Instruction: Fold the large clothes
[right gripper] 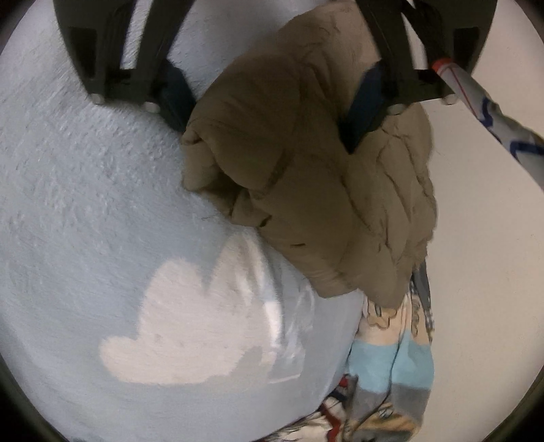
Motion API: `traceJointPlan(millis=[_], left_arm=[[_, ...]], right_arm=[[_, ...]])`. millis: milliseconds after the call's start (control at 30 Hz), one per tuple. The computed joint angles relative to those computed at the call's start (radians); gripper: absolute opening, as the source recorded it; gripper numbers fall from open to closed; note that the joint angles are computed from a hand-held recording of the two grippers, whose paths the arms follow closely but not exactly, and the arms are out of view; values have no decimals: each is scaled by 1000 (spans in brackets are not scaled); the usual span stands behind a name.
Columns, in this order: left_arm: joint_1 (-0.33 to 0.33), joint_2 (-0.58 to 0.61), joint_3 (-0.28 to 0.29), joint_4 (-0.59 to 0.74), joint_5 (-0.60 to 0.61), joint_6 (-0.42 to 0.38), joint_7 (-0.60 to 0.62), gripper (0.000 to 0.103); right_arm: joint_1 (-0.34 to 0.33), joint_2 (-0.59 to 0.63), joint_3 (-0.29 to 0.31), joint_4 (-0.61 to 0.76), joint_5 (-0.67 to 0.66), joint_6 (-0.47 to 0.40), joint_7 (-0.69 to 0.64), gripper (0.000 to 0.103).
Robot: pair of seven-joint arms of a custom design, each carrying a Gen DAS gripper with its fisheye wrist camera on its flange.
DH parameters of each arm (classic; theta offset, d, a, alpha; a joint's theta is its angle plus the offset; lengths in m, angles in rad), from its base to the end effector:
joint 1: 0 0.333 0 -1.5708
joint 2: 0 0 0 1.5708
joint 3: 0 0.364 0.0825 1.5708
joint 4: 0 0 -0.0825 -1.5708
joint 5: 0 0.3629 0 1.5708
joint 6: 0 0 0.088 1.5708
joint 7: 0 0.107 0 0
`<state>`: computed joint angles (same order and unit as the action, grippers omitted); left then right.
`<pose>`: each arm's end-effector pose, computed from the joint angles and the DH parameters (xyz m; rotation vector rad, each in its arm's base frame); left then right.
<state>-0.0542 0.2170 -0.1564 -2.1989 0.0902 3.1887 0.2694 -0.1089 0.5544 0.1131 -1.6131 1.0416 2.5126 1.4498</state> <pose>0.5849 -0.1277 0.4403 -2.7770 0.7903 -1.1795 0.7247 -0.0197 0.3906 -1.0060 2.1026 0.3753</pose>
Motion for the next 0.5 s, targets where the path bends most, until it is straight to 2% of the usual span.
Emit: traceJointPlan(millis=[33,100,133,167,233,300,367,500], left_arm=[[-44,-3,50,21,35,-43,-6,63],[-143,-11,154,73,168,-158,-55,58],[-165,-10,174,100,234,-212,-80,55],[-194,-5,189,153,318,-315,-87,54],[-223,7,190,226,437,-454,-99,51],[-231,23,168,284,500,-564,-82,50],[-227,31,146,313,545,-619,-76,49],[-204,29,102,331,609,-677,-77,48]], right_arm=[[10,-2,-8,4,-26,4,-3,63],[38,-5,-28,19,-100,13,10,57],[57,-9,-42,23,-151,23,15,55],[83,-18,-60,22,-217,41,19,53],[120,-31,-83,14,-323,67,32,51],[158,-44,-109,1,-436,97,40,50],[193,-55,-135,-9,-544,119,53,48],[245,-76,-172,-40,-714,171,69,45]])
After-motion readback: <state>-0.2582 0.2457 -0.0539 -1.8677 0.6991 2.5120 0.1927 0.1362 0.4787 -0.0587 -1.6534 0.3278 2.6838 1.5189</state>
